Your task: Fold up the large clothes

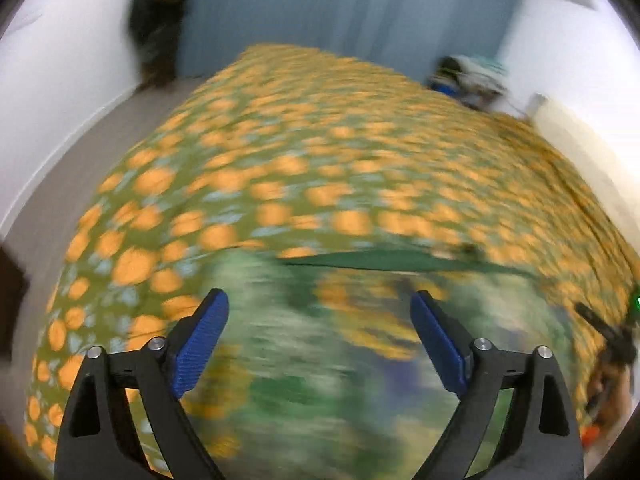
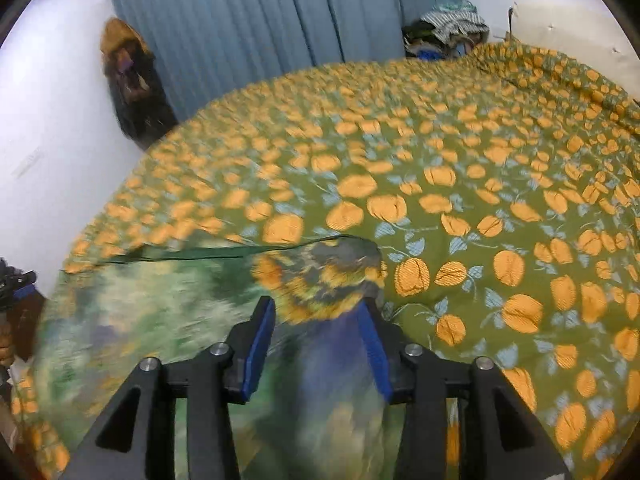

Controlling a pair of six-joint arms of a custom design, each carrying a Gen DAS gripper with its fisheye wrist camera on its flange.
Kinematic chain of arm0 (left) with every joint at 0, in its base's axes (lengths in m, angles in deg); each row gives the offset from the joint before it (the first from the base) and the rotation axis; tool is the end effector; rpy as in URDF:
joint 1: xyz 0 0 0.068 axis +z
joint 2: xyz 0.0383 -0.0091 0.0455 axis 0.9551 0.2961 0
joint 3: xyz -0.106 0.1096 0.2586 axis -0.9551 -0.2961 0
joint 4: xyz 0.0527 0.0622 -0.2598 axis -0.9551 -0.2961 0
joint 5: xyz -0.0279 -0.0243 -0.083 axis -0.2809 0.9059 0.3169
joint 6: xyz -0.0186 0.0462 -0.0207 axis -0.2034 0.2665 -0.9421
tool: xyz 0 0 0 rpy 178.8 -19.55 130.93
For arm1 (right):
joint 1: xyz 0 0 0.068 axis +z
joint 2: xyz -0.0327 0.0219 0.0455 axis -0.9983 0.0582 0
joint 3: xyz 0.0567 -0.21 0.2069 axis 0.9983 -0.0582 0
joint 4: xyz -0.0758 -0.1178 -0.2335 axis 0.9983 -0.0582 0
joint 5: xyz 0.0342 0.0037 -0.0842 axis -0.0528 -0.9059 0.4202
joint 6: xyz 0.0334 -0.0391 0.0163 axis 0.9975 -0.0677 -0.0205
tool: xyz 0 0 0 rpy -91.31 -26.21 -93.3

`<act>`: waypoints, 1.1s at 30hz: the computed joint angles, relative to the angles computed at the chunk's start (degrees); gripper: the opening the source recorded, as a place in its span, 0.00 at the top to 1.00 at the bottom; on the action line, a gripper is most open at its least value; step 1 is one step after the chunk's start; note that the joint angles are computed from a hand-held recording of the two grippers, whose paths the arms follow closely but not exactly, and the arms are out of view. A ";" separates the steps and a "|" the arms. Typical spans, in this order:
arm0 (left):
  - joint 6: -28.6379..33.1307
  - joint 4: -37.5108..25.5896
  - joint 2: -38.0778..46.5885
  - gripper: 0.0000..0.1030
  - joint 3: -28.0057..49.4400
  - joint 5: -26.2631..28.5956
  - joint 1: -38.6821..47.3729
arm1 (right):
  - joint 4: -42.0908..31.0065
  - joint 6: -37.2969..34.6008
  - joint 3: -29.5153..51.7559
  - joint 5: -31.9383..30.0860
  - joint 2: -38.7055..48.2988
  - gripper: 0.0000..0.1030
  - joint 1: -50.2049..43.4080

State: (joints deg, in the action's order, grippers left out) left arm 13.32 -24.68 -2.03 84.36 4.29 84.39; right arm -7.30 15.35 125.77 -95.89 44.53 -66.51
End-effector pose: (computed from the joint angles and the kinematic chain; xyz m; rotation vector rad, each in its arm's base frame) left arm 0.2031 0.0349 0.2276 -0.3387 2.3534 -0.2063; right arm 0.2921 0.1119 0.1780 -0.1911 2.3117 0.4500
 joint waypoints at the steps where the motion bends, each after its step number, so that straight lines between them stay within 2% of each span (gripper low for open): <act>1: -1.17 -0.55 0.62 0.08 1.53 -1.13 -4.49 | -0.55 0.35 -1.07 -0.39 -1.84 0.53 0.25; 3: -3.19 0.16 4.30 0.07 4.27 -2.98 -11.23 | -2.56 2.58 -4.35 -1.96 -7.42 0.53 1.41; 7: -6.71 6.04 19.21 0.07 9.64 -7.68 -21.02 | -4.81 6.53 -9.37 -5.17 -15.65 0.53 4.17; 10: -8.52 7.11 28.79 0.13 10.63 -10.94 -26.84 | -7.97 8.40 -12.61 -7.35 -22.76 0.53 6.54; 11: -8.43 6.81 29.63 0.17 10.10 -11.72 -28.61 | -9.79 8.88 -13.92 -8.08 -26.20 0.53 7.26; 14: -6.81 9.04 25.93 0.14 4.00 -19.37 -37.17 | -14.18 9.68 -17.08 -8.98 -34.39 0.53 7.42; 18: -8.03 5.92 19.01 0.12 -0.22 -24.86 -44.28 | -18.21 9.82 -21.01 -7.81 -40.72 0.53 6.98; 21: -10.42 4.51 15.53 0.12 -2.75 -27.88 -48.58 | -17.66 11.33 -23.59 -7.92 -39.86 0.53 5.10; 25: -13.33 2.48 14.99 0.10 -2.90 -30.12 -53.18 | -16.62 13.32 -25.98 -8.31 -37.62 0.52 1.18; 28: -15.88 1.78 10.72 0.10 -2.49 -26.97 -52.84 | -13.08 16.50 -28.73 -14.48 -33.80 0.35 -5.30; 30: -17.15 4.76 9.74 0.10 -3.29 -23.45 -51.83 | -3.92 20.63 -31.69 -20.92 -26.92 0.28 -9.53; 33: -16.65 7.84 14.57 0.10 -2.63 -22.31 -52.02 | 13.56 27.36 -33.49 -24.60 -14.32 0.28 -9.92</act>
State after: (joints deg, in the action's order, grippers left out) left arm -3.33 -16.85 12.54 81.73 -18.02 32.36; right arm 6.26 42.71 92.29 -120.49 30.21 -76.42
